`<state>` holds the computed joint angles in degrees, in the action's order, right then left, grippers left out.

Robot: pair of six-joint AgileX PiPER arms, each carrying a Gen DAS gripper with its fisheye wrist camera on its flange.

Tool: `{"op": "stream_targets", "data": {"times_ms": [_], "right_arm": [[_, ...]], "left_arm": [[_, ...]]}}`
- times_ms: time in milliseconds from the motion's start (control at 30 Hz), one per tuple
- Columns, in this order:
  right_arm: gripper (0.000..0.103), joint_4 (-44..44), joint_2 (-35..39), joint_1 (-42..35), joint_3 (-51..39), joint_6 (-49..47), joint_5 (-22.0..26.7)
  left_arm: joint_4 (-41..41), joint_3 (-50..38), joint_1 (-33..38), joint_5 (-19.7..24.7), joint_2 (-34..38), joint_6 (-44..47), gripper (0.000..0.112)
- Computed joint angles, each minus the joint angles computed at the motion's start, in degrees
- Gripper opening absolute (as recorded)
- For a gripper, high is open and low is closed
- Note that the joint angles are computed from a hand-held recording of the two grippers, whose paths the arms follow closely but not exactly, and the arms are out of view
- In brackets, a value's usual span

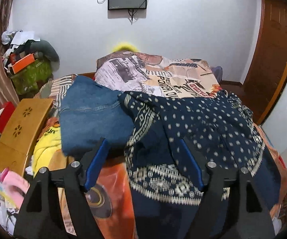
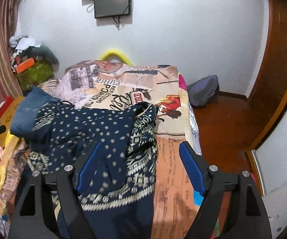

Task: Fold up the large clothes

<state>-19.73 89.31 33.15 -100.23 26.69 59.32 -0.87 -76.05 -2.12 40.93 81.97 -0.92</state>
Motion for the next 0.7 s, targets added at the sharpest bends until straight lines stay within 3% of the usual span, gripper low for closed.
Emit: {"op": "stream_targets", "data": {"times_ms": [333,700], "right_arm": [[0.077,-1.12,-10.06,4.59,17.59,6.17,-2.53],[0.077,0.06,-15.61,6.78,35.06,15.41,-6.47]], "left_arm": [[-4.29,15.89,1.94,1.17,-10.64,2.39,0.076],[-14.44,29.66,5.40,2.22,-10.55,10.28,0.076]]}}
